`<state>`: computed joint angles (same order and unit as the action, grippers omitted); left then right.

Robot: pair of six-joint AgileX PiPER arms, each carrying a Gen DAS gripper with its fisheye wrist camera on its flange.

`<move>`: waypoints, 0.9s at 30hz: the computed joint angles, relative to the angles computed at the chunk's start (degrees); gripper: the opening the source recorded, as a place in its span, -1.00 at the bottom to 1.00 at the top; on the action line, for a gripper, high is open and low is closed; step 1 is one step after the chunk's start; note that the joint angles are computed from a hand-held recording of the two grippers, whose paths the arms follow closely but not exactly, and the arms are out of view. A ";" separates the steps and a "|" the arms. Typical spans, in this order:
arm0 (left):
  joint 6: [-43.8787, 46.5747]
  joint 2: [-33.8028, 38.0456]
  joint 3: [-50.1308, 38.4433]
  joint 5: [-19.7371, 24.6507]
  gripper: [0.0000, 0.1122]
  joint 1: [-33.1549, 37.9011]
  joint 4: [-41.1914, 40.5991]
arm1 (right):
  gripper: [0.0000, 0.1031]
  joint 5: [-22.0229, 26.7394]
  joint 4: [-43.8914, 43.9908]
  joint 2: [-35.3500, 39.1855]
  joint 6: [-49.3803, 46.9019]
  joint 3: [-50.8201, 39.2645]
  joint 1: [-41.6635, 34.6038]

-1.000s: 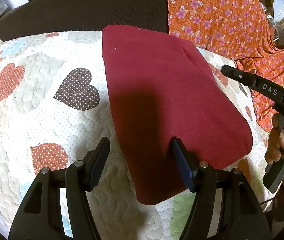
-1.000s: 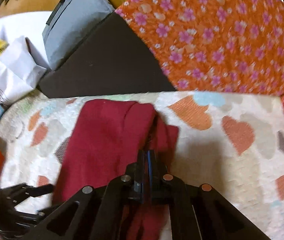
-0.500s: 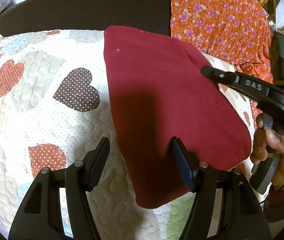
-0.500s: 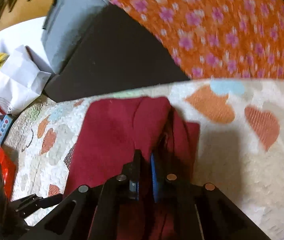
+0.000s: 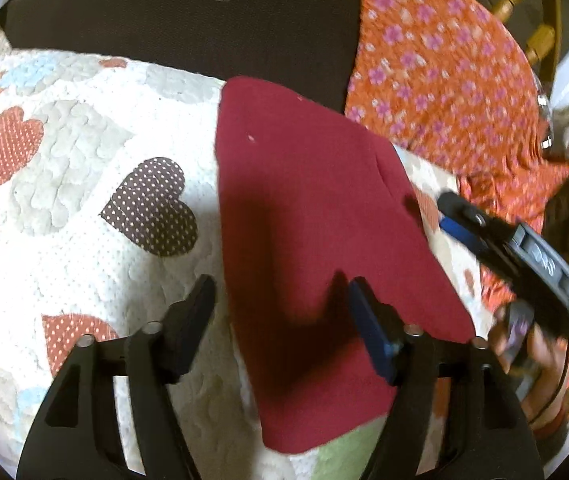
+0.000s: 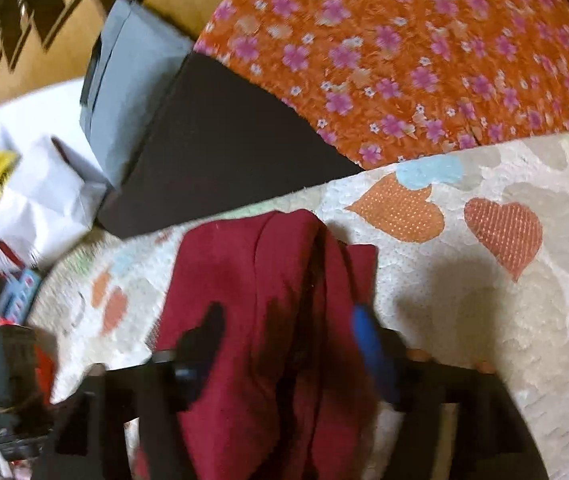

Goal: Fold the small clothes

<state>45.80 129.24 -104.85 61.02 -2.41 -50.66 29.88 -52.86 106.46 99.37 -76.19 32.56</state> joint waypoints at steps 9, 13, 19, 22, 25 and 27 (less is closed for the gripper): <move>-8.90 10.34 -13.27 6.68 0.49 -0.87 0.51 | 0.58 -16.35 11.04 5.42 -4.47 3.26 -7.64; -9.46 13.75 -18.24 7.00 0.55 -2.57 0.21 | 0.57 -18.51 3.41 5.95 1.04 3.56 -8.07; -3.70 11.78 -14.03 5.10 0.22 -2.46 -1.79 | 0.01 -13.17 3.51 5.77 -0.09 0.74 -5.05; -2.49 9.06 -11.62 5.31 0.00 -1.88 -1.42 | -0.09 -10.68 2.67 3.41 1.16 0.88 -2.57; -0.80 4.06 -6.00 6.07 -0.02 -0.22 -0.87 | -0.10 -9.56 3.59 1.10 0.97 1.48 0.56; 0.44 -0.31 -1.19 7.49 -0.02 1.87 0.27 | -0.10 -7.80 1.98 0.01 3.54 1.84 3.69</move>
<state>46.24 128.93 -106.05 68.51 -0.54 -50.38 22.08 -50.88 106.47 102.91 -74.35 36.25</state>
